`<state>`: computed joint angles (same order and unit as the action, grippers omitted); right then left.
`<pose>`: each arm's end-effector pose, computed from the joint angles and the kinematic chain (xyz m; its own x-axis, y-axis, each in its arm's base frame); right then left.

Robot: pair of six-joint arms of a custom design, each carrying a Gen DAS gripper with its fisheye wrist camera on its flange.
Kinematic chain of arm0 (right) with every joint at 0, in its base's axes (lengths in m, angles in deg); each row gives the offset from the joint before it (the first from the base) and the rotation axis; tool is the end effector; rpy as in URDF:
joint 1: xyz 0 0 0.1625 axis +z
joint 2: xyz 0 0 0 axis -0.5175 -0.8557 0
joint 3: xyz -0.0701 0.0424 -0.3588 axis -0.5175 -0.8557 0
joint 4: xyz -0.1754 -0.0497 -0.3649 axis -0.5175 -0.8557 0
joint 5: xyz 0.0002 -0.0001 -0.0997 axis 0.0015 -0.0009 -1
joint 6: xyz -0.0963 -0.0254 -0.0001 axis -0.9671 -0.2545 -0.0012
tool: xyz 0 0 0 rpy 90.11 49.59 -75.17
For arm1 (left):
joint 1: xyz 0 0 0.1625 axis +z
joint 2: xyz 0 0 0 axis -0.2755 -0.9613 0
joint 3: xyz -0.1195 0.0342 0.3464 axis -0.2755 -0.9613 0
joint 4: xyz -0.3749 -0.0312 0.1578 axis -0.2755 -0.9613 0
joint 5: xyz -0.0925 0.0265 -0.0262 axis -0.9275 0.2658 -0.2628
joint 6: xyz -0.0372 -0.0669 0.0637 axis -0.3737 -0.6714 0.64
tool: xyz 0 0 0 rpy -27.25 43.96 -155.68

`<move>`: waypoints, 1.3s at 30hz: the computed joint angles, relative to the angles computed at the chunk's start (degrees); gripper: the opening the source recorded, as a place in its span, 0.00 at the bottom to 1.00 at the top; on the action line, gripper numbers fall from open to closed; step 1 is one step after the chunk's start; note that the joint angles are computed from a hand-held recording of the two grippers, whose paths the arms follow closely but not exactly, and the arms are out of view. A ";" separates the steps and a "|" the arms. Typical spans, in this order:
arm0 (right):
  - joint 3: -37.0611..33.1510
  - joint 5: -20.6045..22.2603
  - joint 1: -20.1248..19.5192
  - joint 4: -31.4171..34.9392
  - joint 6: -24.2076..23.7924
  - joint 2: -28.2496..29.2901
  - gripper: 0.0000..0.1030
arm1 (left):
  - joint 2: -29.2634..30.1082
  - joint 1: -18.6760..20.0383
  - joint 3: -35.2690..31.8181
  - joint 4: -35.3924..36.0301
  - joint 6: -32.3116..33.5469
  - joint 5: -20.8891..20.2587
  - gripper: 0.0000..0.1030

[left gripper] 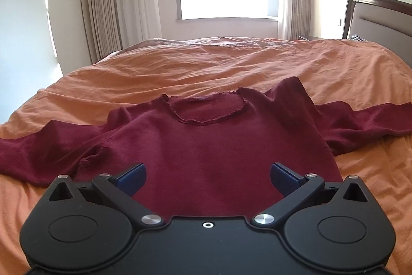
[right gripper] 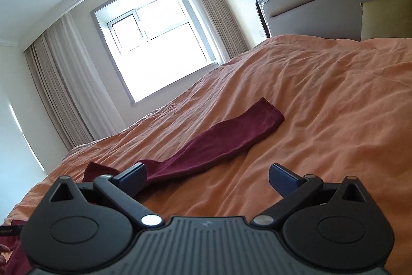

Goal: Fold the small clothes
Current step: 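Lower the right gripper onto a sweater sleeve cuff and close it, then carry the sleeve across the sweater body and open the right gripper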

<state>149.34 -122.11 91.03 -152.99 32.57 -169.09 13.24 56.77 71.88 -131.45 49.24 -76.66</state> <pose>-0.0362 -0.3690 0.3153 -0.9263 0.2667 0.2661 -0.2175 0.1979 -0.9558 -0.2402 -0.4908 0.1365 -0.6506 0.1968 -0.7335 0.6936 0.5474 -0.4684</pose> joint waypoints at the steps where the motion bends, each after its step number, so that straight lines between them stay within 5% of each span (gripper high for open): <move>1: -2.30 -0.99 0.59 0.96 0.20 1.47 1.00 | 1.89 0.73 -1.21 -1.18 1.11 -0.59 0.99; 5: -11.64 -4.73 2.34 5.60 3.62 7.27 0.99 | 8.24 3.04 -4.94 -5.13 4.95 -1.16 0.99; 8: -19.53 -12.53 4.18 8.50 7.82 12.55 0.93 | 11.62 4.34 -7.13 -7.00 6.99 -0.49 0.99; 14: -30.74 -20.92 4.73 8.03 11.59 21.45 0.70 | 12.37 6.06 -7.85 -5.06 4.52 -1.43 0.99; 17: -33.15 -24.94 5.97 6.56 9.94 24.05 0.32 | 12.96 6.18 -7.64 -6.75 5.33 -1.43 0.99; 18: -33.69 -25.58 6.20 6.77 9.23 24.39 0.12 | 13.13 6.19 -7.61 -7.07 5.46 -1.33 0.99; 19: -33.78 -24.87 6.02 6.81 9.15 24.31 0.07 | 13.26 6.19 -7.61 -7.36 5.60 -1.27 0.99; 25: -27.39 -24.46 4.93 0.21 11.84 18.73 0.05 | 12.85 5.84 -7.35 -7.37 5.26 -0.98 0.99; 27: -26.14 -27.46 4.60 0.04 11.02 16.85 0.05 | 12.03 5.64 -6.94 -7.24 4.83 -1.19 0.99; 32: -24.02 -25.08 1.63 9.00 14.18 12.11 0.05 | 9.48 4.94 -6.29 -1.42 2.21 0.69 0.99; 39: -23.90 -27.84 7.40 3.69 4.22 12.93 0.05 | 5.45 5.01 -4.78 2.28 -2.55 -0.05 0.99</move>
